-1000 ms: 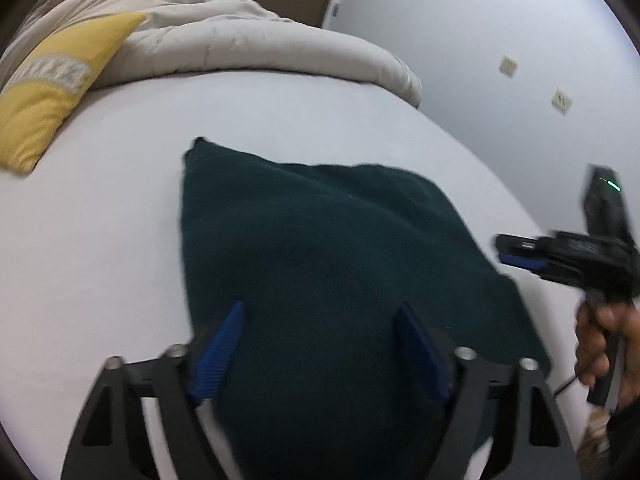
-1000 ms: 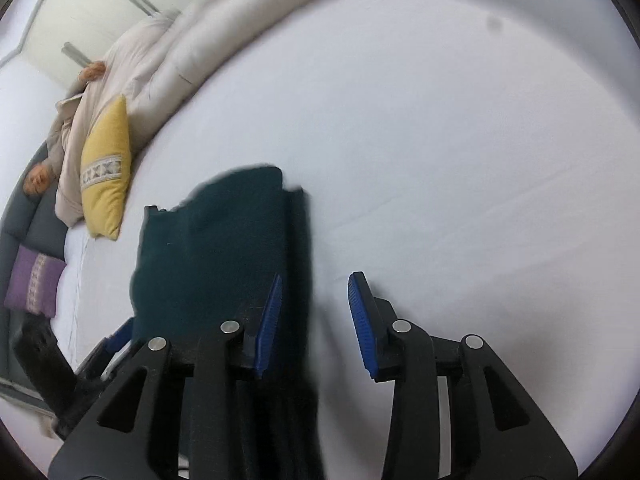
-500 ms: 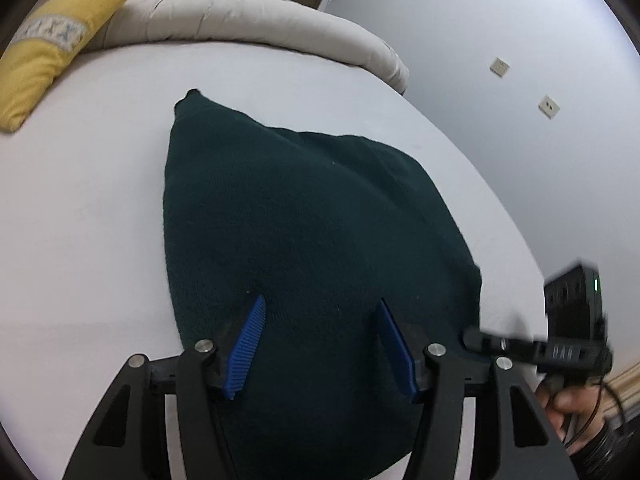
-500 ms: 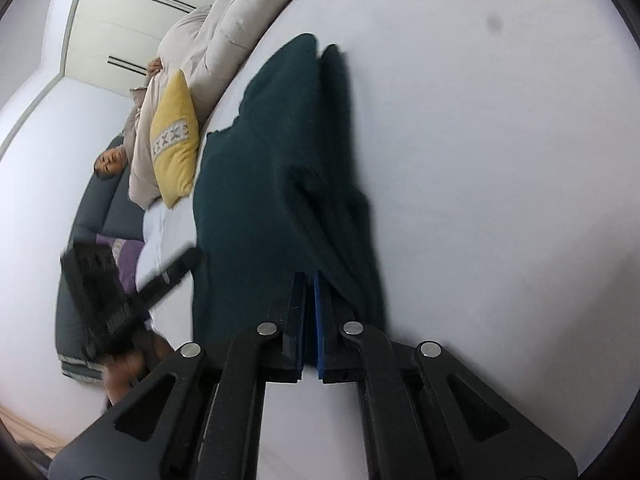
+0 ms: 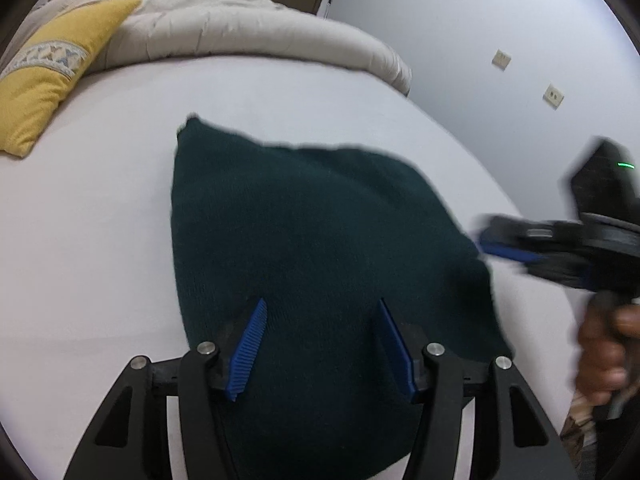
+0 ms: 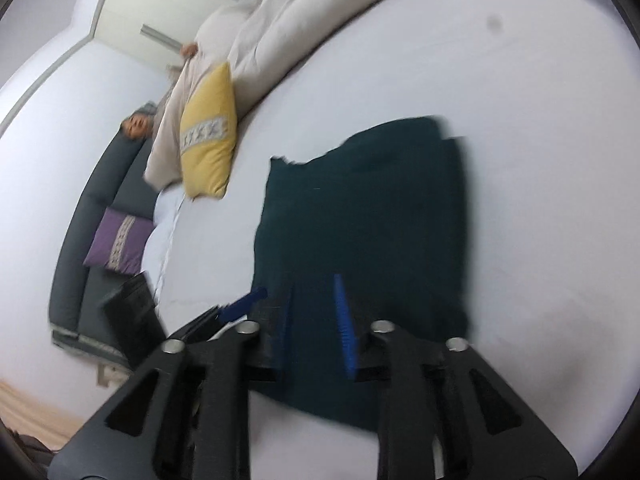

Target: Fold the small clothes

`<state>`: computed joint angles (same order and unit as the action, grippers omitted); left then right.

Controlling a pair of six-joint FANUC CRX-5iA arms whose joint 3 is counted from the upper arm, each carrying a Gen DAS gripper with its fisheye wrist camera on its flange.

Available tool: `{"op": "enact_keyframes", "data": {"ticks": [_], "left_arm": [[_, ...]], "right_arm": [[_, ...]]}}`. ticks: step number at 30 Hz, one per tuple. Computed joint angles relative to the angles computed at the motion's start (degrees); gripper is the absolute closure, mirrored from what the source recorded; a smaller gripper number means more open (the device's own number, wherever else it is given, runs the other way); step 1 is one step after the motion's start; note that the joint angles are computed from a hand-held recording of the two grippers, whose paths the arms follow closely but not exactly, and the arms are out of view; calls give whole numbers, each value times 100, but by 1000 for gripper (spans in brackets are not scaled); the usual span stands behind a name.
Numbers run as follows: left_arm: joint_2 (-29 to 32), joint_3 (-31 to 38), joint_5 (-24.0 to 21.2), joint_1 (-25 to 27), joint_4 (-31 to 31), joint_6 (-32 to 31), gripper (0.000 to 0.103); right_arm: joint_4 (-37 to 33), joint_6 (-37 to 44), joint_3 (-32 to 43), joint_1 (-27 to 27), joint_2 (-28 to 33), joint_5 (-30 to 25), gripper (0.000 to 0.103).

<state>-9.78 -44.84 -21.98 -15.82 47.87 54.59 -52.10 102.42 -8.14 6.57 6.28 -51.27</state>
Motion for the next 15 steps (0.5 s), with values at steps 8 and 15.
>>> {"op": "enact_keyframes", "data": {"ticks": [8, 15], "left_arm": [[1530, 1865, -536, 197, -2118, 1467, 43], [1615, 1727, 53, 59, -2342, 1506, 40]], "right_arm": [[-921, 291, 342, -531, 1011, 35, 95], [-336, 93, 334, -485, 511, 51, 86]]}}
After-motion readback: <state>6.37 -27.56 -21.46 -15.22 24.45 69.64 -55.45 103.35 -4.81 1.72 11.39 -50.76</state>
